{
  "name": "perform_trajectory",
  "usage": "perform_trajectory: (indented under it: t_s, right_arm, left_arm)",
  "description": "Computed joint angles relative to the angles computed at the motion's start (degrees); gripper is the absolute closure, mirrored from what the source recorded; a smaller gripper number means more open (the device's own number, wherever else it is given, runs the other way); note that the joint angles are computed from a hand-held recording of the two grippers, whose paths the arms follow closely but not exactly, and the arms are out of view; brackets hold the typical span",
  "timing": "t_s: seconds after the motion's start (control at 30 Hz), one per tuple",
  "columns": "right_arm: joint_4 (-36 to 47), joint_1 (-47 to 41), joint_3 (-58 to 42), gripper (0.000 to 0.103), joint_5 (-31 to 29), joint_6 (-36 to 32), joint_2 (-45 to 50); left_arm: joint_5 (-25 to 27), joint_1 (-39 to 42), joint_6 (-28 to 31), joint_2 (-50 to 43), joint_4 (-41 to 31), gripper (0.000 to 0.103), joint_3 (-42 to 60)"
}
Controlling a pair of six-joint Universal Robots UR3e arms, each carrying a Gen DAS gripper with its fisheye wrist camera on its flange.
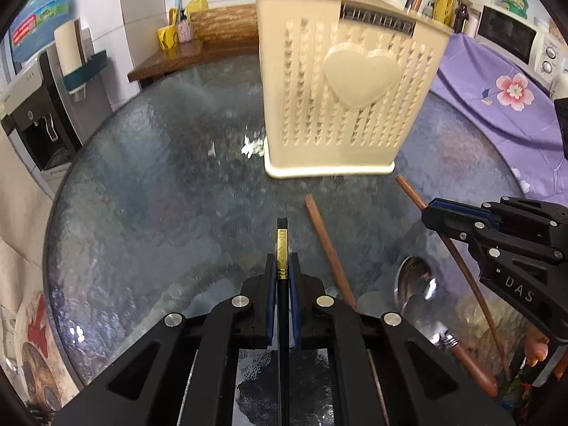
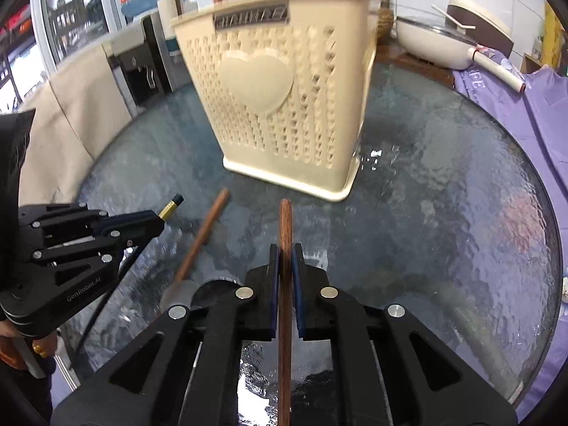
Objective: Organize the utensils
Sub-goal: 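Lift both held chopsticks and carry them over the cream holder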
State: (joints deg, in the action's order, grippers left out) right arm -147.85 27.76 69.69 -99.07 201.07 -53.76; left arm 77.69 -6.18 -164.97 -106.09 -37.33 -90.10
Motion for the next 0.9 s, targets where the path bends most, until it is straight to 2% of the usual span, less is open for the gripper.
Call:
perform_trajectory:
  t_s: [0.27,0.5,0.9]
  right_arm:
    - [-8.7,-0.7,6.7,0.095,0.6,-0.9,-6.3]
    - [-12.5,-0.3,11.8,0.095,0.5,-2.1,-13.3]
    - [-12.5,2.7,15.6,0.095,-1.2,-6.7,-23.7]
  left_arm:
    - [-4.3,1.8,-0.2,5.8,1.6,0.096,-0.7]
    - [-8.4,3.0,-0.6,10.5,2.1,0.096,-1.4]
    - [-15.2,6.1,0.7,18.9,0.8,0.096,-3.2]
